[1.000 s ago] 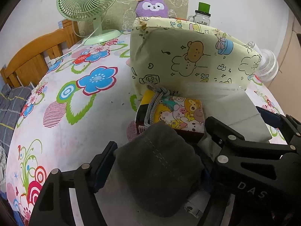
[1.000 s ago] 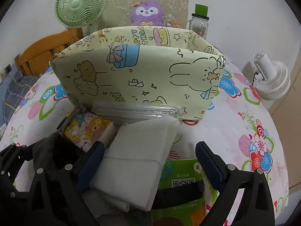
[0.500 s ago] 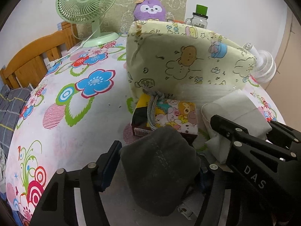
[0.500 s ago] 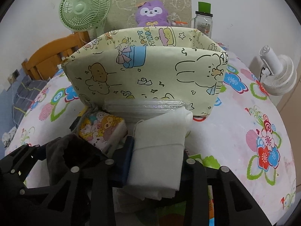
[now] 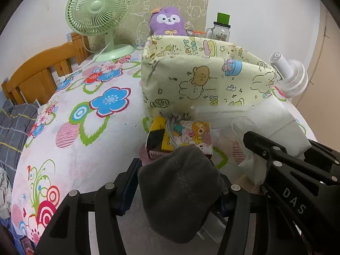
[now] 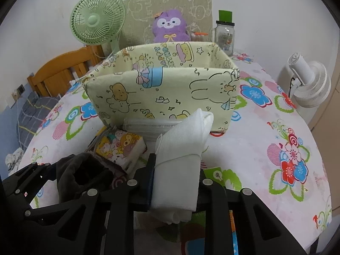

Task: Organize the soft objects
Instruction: 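Lift the grey pouch and white cloth with both tools toward the fabric box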

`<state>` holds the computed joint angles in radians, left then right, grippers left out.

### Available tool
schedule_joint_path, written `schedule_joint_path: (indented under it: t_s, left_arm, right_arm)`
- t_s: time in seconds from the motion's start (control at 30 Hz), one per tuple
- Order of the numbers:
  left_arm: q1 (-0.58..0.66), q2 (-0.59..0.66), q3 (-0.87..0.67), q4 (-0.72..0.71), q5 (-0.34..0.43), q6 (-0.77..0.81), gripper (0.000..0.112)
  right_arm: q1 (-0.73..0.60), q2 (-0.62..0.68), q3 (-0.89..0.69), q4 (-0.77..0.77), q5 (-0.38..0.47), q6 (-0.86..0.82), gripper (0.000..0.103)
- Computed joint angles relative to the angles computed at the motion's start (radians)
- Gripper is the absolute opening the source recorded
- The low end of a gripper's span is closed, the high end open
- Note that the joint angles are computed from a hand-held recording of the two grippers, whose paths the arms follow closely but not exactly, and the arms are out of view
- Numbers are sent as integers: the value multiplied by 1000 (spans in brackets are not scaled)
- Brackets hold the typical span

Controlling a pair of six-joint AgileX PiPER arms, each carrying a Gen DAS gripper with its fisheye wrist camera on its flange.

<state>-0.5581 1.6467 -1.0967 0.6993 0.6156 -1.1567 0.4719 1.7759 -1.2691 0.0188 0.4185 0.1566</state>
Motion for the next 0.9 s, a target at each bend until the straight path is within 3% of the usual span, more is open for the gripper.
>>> schedule_joint_path:
  t_s: [0.9]
  left_arm:
    - [-37, -69, -80, 71, 102, -23, 58]
  right_arm:
    - [-22, -87, -17, 1, 28, -10, 26]
